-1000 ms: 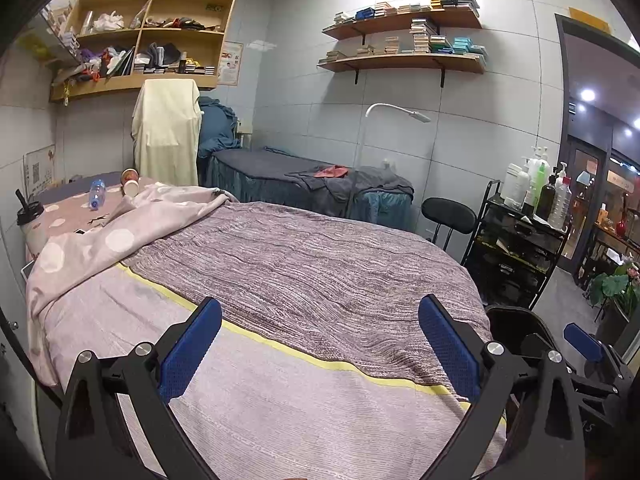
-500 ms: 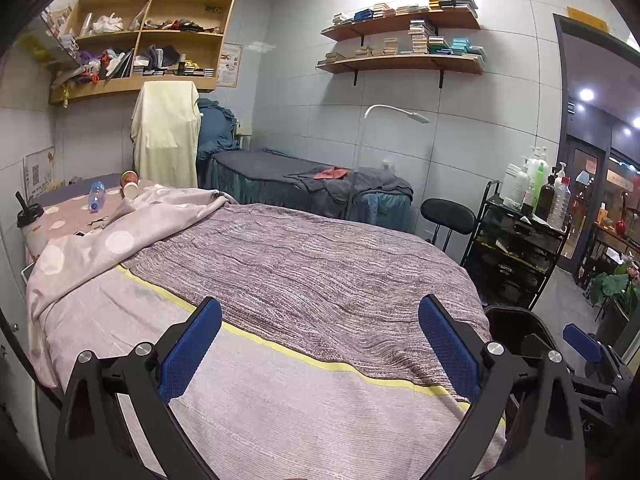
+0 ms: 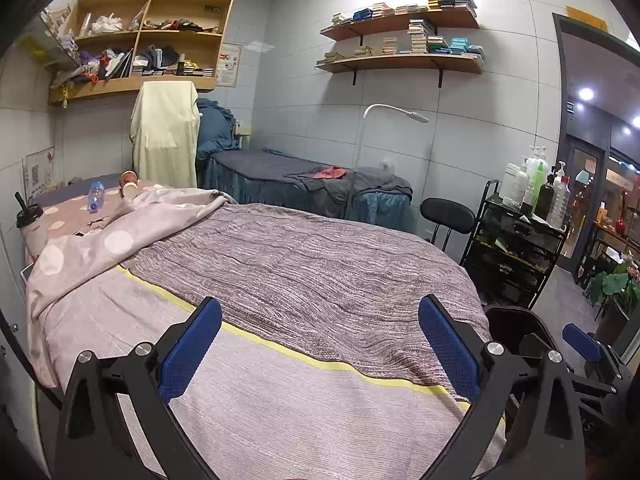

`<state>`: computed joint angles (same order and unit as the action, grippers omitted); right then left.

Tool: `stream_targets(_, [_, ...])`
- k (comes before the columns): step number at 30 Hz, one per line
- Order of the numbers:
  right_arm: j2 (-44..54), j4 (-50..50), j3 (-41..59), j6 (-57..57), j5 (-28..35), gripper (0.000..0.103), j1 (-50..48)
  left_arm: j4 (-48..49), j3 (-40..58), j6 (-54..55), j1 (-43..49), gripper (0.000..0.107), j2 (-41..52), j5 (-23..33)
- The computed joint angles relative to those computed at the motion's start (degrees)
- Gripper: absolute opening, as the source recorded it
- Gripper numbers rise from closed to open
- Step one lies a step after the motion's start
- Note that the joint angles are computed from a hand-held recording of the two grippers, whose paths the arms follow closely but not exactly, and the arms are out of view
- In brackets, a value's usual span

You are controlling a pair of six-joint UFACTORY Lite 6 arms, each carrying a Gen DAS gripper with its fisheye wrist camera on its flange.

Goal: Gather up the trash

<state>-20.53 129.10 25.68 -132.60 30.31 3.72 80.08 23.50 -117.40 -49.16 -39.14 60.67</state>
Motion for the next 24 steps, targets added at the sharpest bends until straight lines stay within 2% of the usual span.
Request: stream_targets(24, [0.80,-0.02,0.27,0.20,-0.44,0.097,0.36,-0.10,0.50,-1.13,-0.38,0.097,2.23,-0.21])
